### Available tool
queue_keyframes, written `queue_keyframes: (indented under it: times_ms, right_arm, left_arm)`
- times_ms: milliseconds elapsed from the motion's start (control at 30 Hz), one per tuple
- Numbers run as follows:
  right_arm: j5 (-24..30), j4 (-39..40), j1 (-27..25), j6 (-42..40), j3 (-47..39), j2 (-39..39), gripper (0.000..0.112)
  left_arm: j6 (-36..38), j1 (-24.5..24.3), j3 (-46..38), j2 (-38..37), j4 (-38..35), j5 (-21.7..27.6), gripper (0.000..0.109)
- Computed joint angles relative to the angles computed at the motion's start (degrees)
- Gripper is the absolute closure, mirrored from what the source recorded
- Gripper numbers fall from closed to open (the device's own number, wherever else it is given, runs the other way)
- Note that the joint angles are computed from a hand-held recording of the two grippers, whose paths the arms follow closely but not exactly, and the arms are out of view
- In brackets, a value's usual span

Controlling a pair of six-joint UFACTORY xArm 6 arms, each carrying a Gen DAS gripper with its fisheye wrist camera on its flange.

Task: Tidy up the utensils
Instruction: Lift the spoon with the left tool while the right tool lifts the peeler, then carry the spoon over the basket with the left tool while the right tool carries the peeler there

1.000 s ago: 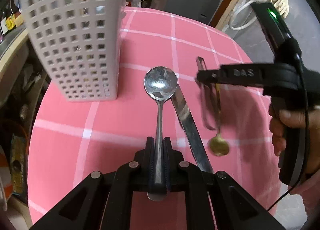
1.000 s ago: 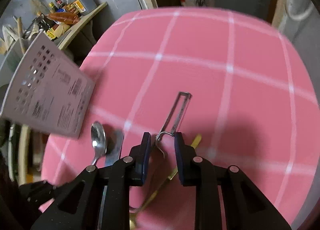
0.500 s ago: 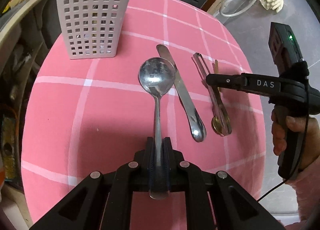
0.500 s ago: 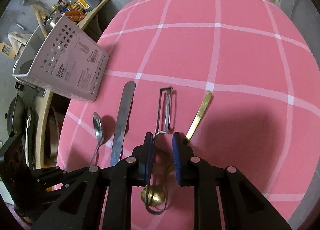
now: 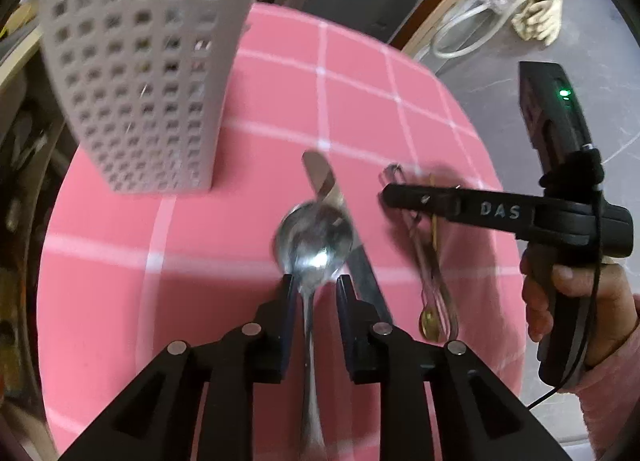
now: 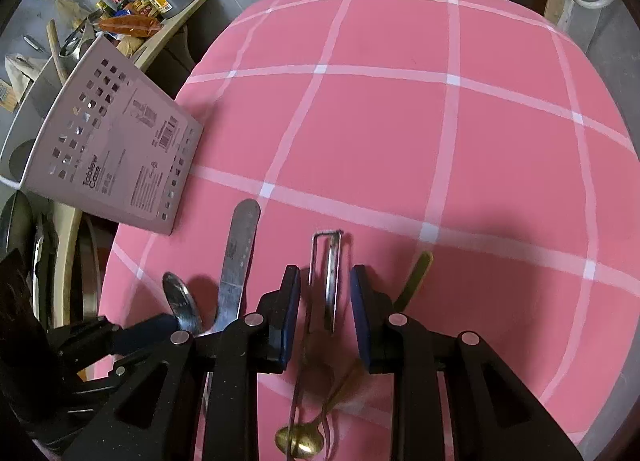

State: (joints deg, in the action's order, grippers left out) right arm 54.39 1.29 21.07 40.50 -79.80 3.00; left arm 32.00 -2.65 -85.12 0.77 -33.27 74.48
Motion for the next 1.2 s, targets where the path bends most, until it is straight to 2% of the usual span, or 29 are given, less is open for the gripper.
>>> queue_keyframes:
  times_ms: [67,133,333,500,567,633,733,767,833,933,1067,1200]
  right_arm:
    - [0.11,-0.26,-0.02,-0.2,-0.44,0.31,0.09]
    - [-0.55,-0.36,-0.1,-0.38,0.9,-0.58,0.09]
    - [-1.43,-0.39,-0.13,-0.63,0.53,0.04,0.089]
    - [-2.58,1.11,-0.7,-1.99,1.48,-0.36,0.089]
    - [-3.01,1.15,-0.76,-1.86,1.74,-0.5,0.089]
    - [-3.29,0.42,-0.61,-1.14,1.9,-0.63,0.089]
    - [-2.85,-1.03,-0.26,0.04,2.08,-0.98,0.09]
    - [-2.7,-1.57,-0.12,0.7,2.23,-1.2,0.091]
    - [-3.07,-1.34,-0.03,1.62,2.95,-1.75,0.101]
    - [-5.83,0.12,-0.04,3.62,6.44,-4.33,0.101]
    - [-10.46,-1.59,0.89,7.57,11.85,-9.51,0.101]
    - [-15.4,-7.35,2.4,13.9,16.32,-15.32,0.101]
  left_arm:
    - [0.8,-0.26,-0.25,0.42,-0.03,-1.26,0.084]
    - [0.99,-0.24,-0.43,0.73,-0.17,-1.44,0.075]
    - [0.37,-0.02,-2.22,2.54,-0.76,-1.13,0.065]
    - [1.74,0.24,-3.74,4.27,-3.15,0.44,0.066]
    - [2.04,0.91,-4.57,5.06,-4.42,1.76,0.071]
    - [1.86,1.1,-4.67,5.24,-4.51,2.13,0.092]
    - [1.89,1.8,-4.91,5.32,-5.63,3.39,0.101]
    - [1.97,2.04,-5.04,5.34,-6.14,3.91,0.102]
    - [2.55,2.45,-5.26,5.22,-6.83,4.98,0.105]
    - [3.41,2.62,-4.37,4.04,-7.64,5.08,0.105]
    - [5.79,4.44,-2.8,1.05,-9.39,5.33,0.105]
    - [8.1,6.12,-1.8,-2.13,-9.9,3.83,0.105]
